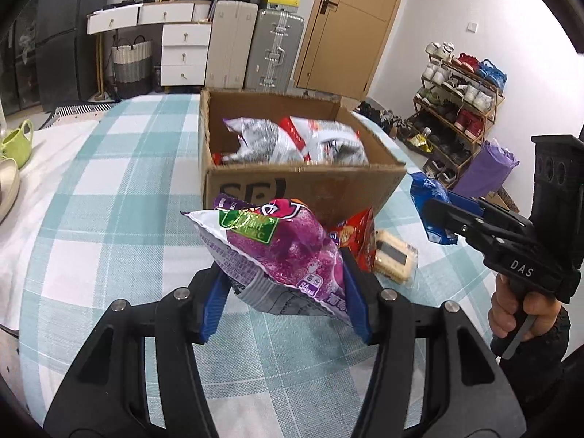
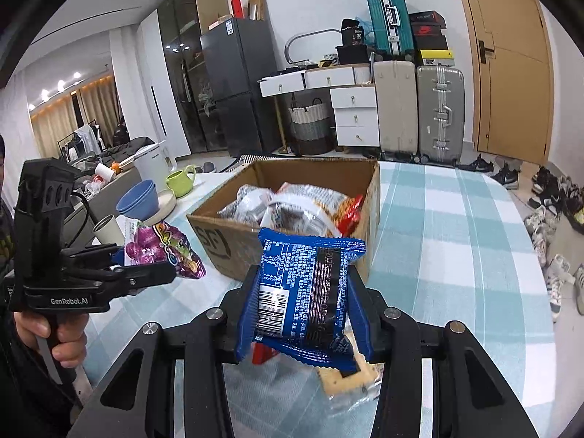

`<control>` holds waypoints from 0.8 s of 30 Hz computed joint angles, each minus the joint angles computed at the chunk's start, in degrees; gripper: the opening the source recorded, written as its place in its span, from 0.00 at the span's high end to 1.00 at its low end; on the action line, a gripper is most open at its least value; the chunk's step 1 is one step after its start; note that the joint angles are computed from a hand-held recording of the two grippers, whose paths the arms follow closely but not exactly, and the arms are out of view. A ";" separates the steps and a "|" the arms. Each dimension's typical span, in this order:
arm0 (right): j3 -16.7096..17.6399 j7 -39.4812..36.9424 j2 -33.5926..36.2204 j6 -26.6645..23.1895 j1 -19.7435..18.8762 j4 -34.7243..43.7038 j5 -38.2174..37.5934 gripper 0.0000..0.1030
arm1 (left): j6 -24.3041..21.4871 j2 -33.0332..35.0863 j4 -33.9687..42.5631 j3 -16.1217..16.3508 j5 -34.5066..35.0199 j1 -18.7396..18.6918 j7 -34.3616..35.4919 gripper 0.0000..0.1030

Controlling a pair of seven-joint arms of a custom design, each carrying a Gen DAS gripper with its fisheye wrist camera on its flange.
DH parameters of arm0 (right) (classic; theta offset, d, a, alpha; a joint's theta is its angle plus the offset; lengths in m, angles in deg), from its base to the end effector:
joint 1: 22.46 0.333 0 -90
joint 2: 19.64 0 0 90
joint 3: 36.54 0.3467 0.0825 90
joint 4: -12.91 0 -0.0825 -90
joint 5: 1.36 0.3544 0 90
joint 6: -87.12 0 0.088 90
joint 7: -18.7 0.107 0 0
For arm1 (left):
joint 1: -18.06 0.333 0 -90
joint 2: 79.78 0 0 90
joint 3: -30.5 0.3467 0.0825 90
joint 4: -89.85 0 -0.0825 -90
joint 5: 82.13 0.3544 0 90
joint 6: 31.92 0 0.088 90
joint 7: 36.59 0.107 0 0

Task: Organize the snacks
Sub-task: 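Carry the blue pack and purple-pink bag over the cardboard box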

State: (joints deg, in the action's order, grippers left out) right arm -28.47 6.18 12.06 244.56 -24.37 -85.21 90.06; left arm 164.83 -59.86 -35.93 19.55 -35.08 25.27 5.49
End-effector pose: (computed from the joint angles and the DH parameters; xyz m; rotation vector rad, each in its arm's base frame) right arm 0.6795 0.0184 0.3354 -1.8437 1.1772 -0.4376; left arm 0.5663 -0.1126 0.3738 -1.7555 1.9035 -1.0649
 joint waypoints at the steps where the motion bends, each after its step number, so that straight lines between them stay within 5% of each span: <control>1: -0.01 0.12 -0.01 0.00 0.01 0.21 -0.08 0.57 | 0.24 -0.74 -0.42 0.58 -0.39 -0.51 0.14 0.49; 4: -0.03 1.79 0.59 -0.14 0.07 1.70 -1.41 0.57 | -0.09 -1.72 -0.15 0.62 -0.49 -0.39 0.08 0.49; 12: 0.96 7.34 3.25 -0.54 -0.58 6.74 -5.96 0.57 | -4.30 -1.94 3.61 -13.04 4.65 12.60 -3.41 0.49; 20: 1.81 15.71 6.77 0.14 -0.72 12.62 -13.96 0.57 | -8.72 -1.19 6.42 -22.48 -0.36 19.81 1.82 0.49; 24: 2.32 20.76 9.11 0.73 -0.66 16.05 -19.11 0.57 | -9.58 -0.77 7.57 -24.32 -3.63 21.29 4.79 0.49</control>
State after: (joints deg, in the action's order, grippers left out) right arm -26.15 26.93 21.17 245.29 -25.03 -69.15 70.95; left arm 155.25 -60.63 -28.35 -4.77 -38.71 46.56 10.27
